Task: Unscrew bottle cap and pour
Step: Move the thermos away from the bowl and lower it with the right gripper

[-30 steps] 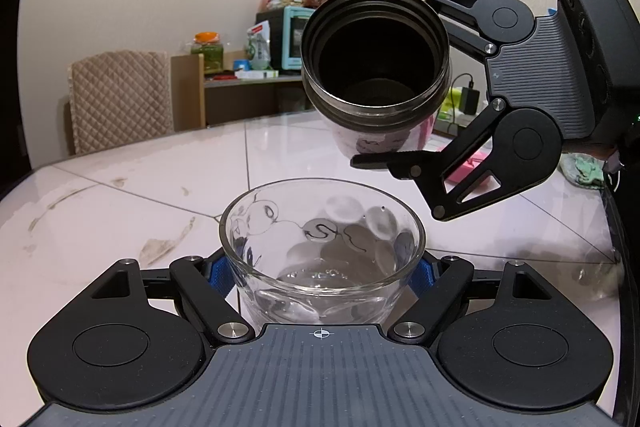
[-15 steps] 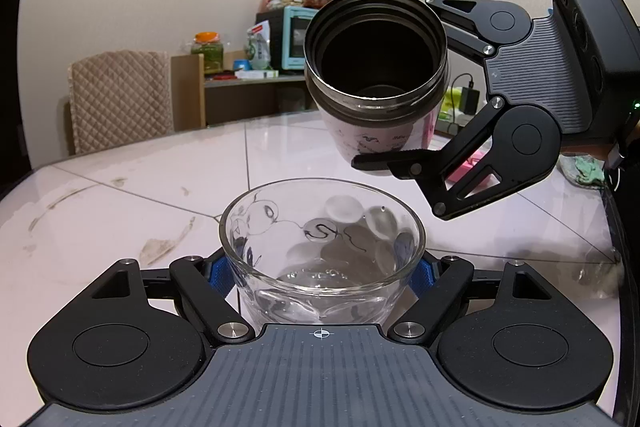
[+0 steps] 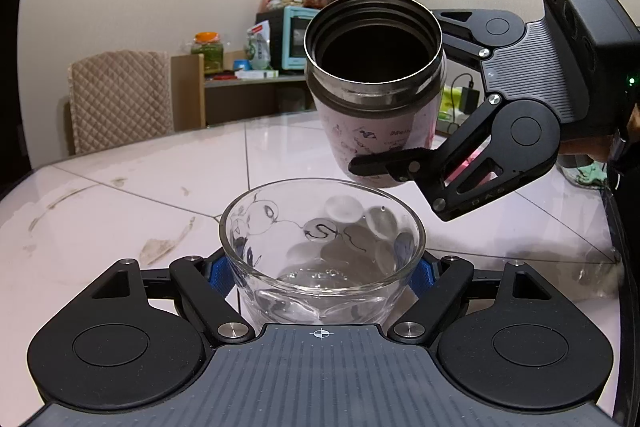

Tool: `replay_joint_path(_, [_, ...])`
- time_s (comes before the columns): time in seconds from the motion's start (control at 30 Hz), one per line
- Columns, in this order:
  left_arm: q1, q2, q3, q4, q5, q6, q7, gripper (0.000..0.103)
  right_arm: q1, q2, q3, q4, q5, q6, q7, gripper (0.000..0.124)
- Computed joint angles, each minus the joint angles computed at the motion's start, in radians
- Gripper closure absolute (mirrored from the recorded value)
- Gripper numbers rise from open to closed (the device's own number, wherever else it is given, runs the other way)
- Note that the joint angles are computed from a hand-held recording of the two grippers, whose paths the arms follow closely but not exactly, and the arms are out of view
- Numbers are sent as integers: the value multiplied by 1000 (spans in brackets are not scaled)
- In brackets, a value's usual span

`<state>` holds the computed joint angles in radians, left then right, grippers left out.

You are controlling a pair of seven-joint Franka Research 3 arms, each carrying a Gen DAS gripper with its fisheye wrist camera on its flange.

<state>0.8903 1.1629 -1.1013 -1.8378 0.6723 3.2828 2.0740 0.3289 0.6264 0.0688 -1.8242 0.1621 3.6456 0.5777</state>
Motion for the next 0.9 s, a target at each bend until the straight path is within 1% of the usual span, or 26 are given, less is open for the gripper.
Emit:
replay_joint_path(0.17, [1,1,-1,0,0,-1,1,18,-30,-8,22,-6,-19,-16,35,36])
replay_joint_path(0.53, [2,2,-3,0,-2,-2,4,18,-101,-7,73,22,-80,-76,157,36])
replay_joint_path(0.6, [2,1,-2,-1,-2,-2,4,18,-134,-10,101,24,-106,-101,193,36])
replay_joint_path(0.7, [3,2,-2,-1,-2,-2,4,18,-165,-7,126,34,-131,-125,236,36])
replay_joint_path(0.83, [3,2,-2,-1,-2,-2,4,18,-188,-4,141,38,-158,-130,273,36])
replay_joint_path(0.9, [3,2,-2,-1,-2,-2,4,18,-219,-5,169,38,-178,-147,305,36])
